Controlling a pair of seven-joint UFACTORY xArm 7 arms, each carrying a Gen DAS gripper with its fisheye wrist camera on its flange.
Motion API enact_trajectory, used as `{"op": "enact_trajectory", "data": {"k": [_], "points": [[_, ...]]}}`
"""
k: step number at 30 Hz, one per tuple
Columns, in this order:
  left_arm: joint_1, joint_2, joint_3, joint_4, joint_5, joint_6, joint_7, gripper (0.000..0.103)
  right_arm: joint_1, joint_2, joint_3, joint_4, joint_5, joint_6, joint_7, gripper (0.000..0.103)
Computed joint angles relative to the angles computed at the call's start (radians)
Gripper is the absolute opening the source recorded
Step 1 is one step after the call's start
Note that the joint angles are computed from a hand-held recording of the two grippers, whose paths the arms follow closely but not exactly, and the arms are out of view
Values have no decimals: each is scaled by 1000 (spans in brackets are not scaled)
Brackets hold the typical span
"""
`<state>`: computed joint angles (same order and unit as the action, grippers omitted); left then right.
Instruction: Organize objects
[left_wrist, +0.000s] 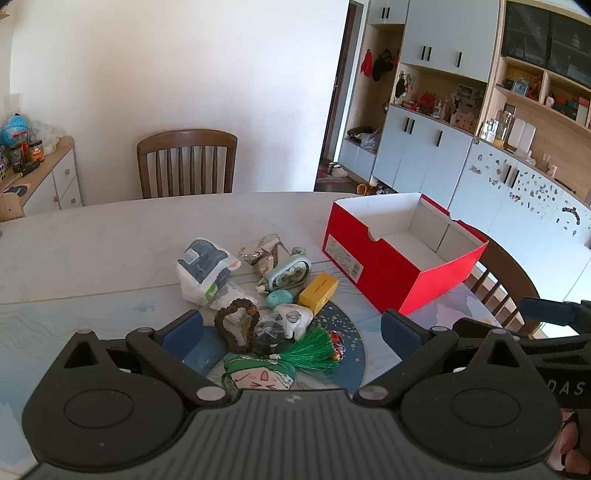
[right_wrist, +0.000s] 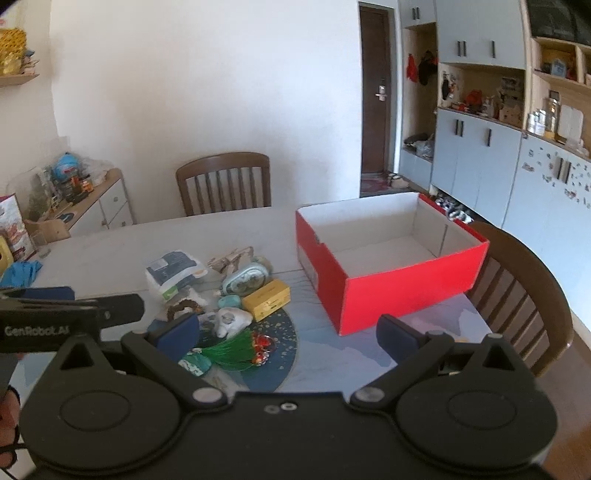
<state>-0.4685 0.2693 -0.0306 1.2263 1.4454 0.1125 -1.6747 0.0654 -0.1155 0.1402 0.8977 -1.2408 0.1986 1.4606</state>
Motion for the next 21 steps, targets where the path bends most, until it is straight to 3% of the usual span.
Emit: {"op": "enact_trajectory", "data": {"k": [8,15,21], "points": [[-3,42,28,25,-53,-23,55,103,5,39,-18,26,31,-30,-42,102],[-31,94,71,49,-173,-44,168,103,8,98,-55,64,52,-61,-86,101],[-68,147,113,80,-274,-54,255,103,20,169,-105,88,205,-131,-262,99]]}}
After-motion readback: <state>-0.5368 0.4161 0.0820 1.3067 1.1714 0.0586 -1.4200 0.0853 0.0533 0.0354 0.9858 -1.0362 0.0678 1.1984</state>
